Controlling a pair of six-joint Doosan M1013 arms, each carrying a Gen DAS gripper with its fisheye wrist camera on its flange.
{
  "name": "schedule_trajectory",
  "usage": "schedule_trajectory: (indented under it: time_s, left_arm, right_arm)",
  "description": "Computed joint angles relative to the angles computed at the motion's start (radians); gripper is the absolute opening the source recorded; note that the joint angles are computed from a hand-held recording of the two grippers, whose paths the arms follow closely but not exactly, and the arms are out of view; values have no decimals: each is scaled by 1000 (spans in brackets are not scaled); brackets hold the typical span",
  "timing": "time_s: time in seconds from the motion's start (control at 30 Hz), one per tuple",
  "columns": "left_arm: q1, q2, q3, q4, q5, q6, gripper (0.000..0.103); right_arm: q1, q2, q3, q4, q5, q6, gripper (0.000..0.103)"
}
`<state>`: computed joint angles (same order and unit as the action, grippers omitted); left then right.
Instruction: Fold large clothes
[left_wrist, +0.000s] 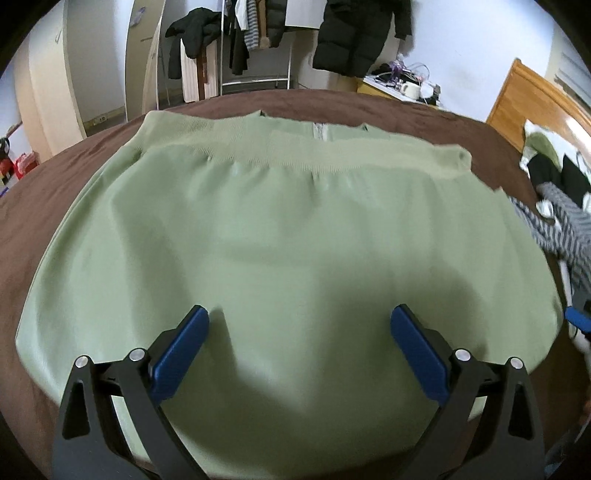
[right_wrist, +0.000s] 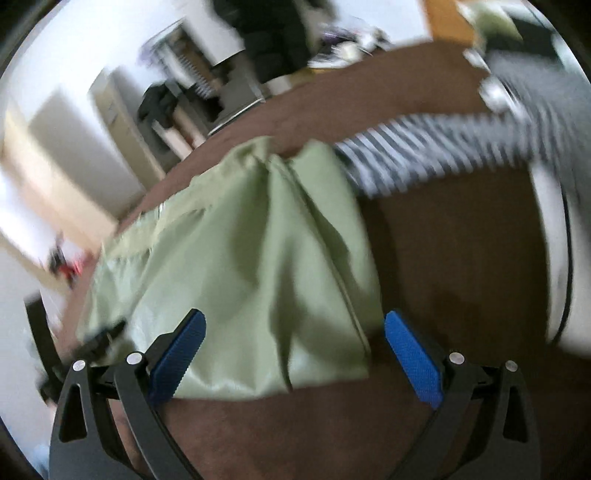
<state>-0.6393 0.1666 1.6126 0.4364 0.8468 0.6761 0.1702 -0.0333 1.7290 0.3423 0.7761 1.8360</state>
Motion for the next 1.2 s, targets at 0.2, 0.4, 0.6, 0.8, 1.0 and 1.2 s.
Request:
schedule_trajectory:
  time_s: [0.2, 0.4, 0.6, 0.8, 1.0, 1.2]
  left_arm:
    - [-12, 16, -2, 7, 58, 18, 97]
    - [-26, 28, -3, 55, 79, 13, 97]
    - [-18, 38, -26, 22, 102, 45, 97]
    - [-18, 43, -34, 15, 110, 51, 97]
    - [-13, 47, -43, -7, 119, 65, 98]
    - [5, 51, -59, -64, 132, 116, 98]
  right_arm:
    - [-61, -23, 102, 303, -62, -26, 88]
    - [-61, -21, 153, 472, -174, -55, 86]
    - [-47, 4, 139, 483, -182, -62, 43]
    - [-61, -10, 175, 689, -207, -222, 21]
    - [-41, -32, 120, 670, -198, -283, 18]
    - [12, -15, 10, 607, -162, -301, 18]
